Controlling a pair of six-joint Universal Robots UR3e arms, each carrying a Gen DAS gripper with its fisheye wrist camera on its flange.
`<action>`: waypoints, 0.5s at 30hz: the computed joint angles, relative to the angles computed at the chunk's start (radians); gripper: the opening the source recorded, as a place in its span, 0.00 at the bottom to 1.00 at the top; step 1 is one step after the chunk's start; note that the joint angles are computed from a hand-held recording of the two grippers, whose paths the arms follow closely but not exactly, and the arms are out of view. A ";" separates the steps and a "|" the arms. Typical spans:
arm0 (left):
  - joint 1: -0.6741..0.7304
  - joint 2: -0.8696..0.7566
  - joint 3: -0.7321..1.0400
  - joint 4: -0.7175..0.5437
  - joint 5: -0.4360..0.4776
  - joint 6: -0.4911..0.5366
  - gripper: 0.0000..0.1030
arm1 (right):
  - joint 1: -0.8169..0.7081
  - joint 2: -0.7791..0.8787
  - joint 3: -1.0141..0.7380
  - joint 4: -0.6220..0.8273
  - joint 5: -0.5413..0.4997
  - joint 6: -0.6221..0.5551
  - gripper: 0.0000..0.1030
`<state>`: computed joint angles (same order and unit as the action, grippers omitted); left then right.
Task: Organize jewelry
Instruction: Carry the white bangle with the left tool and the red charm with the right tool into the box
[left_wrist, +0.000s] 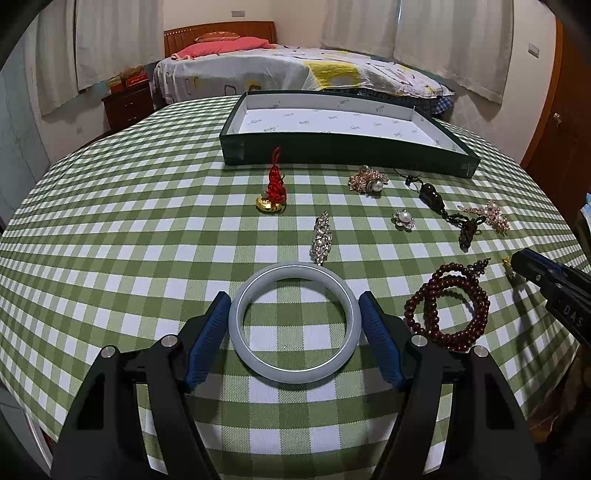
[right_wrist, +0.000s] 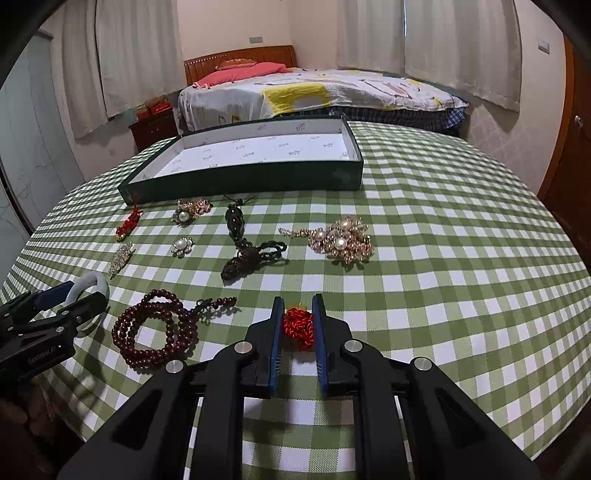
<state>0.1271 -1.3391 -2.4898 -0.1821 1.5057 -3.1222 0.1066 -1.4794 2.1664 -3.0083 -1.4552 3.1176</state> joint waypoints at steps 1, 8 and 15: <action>-0.002 0.001 0.002 -0.002 0.002 -0.001 0.67 | 0.000 -0.004 0.002 -0.003 -0.001 0.000 0.15; -0.040 0.017 0.076 -0.039 0.022 -0.004 0.67 | -0.012 -0.047 -0.008 0.005 0.010 0.013 0.15; -0.031 -0.014 0.194 -0.087 -0.007 -0.002 0.67 | -0.019 -0.057 -0.097 0.039 0.020 0.028 0.16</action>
